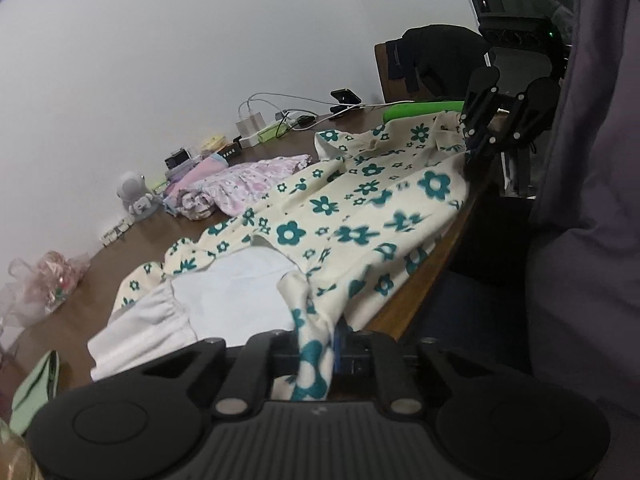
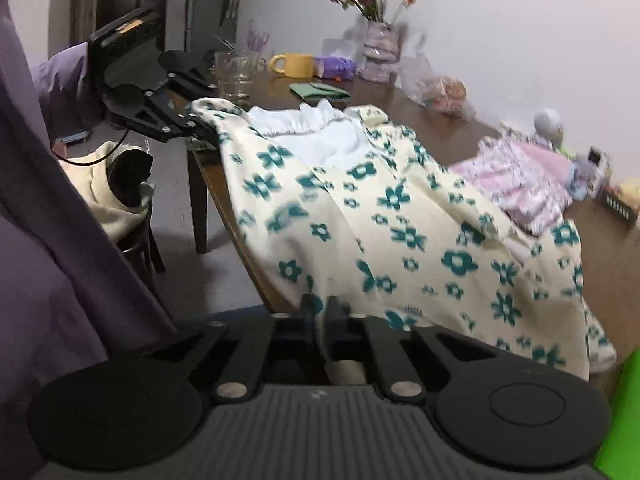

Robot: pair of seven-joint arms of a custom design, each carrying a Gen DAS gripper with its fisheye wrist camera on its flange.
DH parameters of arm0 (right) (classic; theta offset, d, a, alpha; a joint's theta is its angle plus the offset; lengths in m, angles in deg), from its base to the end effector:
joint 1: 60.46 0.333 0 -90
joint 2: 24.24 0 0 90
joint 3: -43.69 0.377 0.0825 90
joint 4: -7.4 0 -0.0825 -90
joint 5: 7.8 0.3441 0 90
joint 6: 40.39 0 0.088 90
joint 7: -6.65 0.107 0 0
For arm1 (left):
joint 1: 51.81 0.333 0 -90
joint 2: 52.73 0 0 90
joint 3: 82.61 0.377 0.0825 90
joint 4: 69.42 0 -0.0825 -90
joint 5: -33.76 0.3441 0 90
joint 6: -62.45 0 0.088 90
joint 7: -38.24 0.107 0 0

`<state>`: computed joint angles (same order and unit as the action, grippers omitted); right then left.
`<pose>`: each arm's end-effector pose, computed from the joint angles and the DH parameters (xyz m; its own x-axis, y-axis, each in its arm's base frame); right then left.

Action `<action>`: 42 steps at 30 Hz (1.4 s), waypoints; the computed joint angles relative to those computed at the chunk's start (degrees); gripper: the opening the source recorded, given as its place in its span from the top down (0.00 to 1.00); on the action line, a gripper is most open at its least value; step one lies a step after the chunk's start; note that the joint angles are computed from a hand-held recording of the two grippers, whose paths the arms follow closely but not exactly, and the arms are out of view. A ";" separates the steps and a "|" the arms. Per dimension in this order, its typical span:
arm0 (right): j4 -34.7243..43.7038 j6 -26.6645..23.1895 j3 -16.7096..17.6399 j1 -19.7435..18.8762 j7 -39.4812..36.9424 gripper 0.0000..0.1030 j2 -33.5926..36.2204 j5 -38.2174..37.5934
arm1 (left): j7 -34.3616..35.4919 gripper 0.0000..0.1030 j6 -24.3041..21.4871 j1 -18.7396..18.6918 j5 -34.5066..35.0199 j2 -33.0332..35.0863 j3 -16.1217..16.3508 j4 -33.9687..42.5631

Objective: Fold clothes

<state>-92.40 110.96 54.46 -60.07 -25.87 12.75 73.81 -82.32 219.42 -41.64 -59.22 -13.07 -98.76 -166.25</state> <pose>0.6796 0.0860 0.2967 0.8372 -0.5416 0.0753 -0.2913 -0.5582 -0.7769 0.6925 0.0025 0.2873 -0.7581 -0.5518 -0.3476 -0.1269 0.6477 -0.7513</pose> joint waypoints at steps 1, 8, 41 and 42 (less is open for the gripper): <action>-0.32 -0.49 -0.34 -0.05 1.43 0.98 -0.27 -0.92 | -1.06 0.94 -0.23 -0.01 1.05 -0.05 0.21 -0.14; 0.05 2.25 0.93 -1.45 -1.09 0.93 -0.78 4.29 | -3.73 0.94 0.38 -0.11 4.14 0.49 -0.15 0.85; 29.97 -7.62 1.89 0.36 55.03 0.67 17.38 -27.60 | -33.27 0.39 14.66 5.09 34.25 9.76 -10.92 17.42; 29.59 -7.07 2.32 0.09 54.86 0.67 17.32 -27.44 | -32.05 0.37 16.80 6.90 31.68 9.50 -13.80 16.39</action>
<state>-62.81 103.89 56.78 -59.98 29.00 30.07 46.38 -114.38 236.23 -34.73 -27.54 -3.56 -112.55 -149.86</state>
